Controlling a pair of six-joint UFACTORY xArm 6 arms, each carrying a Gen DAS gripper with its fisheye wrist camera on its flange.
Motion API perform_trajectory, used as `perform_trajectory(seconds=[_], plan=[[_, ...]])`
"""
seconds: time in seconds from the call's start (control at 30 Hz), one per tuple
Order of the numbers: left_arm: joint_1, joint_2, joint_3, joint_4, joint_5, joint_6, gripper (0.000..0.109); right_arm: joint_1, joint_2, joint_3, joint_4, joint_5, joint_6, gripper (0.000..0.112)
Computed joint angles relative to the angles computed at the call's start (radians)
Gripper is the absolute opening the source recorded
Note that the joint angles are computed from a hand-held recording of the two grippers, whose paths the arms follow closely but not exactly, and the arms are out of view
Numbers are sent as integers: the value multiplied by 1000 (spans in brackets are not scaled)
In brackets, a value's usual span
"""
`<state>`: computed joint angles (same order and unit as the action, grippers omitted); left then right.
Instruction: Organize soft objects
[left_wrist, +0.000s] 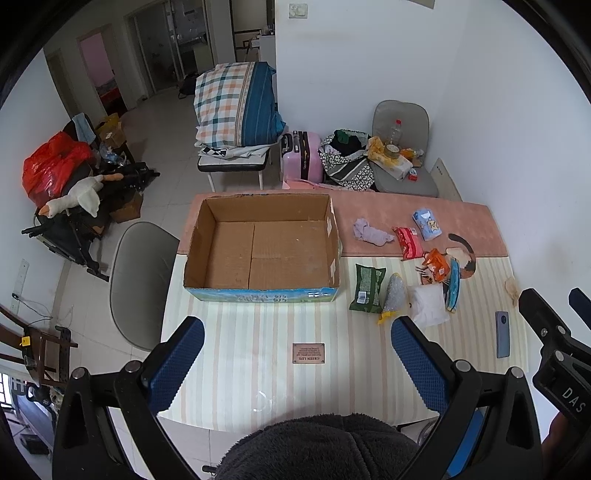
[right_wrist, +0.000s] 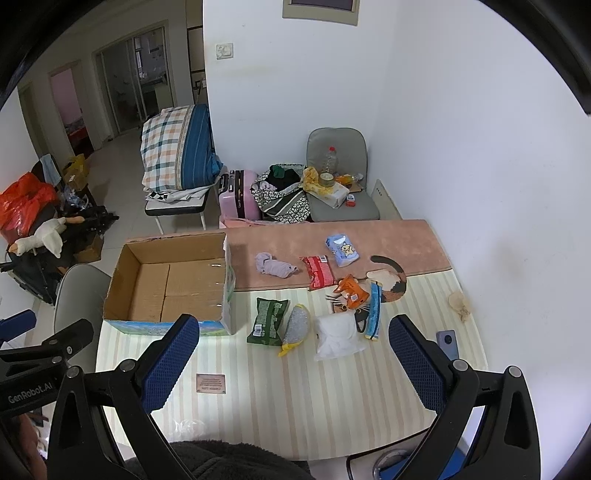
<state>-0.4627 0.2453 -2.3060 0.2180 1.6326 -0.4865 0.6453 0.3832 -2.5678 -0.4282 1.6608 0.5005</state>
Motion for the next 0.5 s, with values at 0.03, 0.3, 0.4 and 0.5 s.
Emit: perform_trajectory(seconds=[0.03, 0.3, 0.4, 0.5], plan=[[0, -14, 24, -1, -9, 0, 103, 0, 5, -8, 0, 3, 0, 103], [0, -6, 12, 1, -6, 0, 103, 3, -11, 22, -1, -10, 5, 103], [0, 1, 0, 0, -1, 2, 103, 3, -7, 15, 1, -7, 4, 103], [1, 3, -4, -3, 2, 2, 103, 4, -13, 27, 1, -13, 7, 103]])
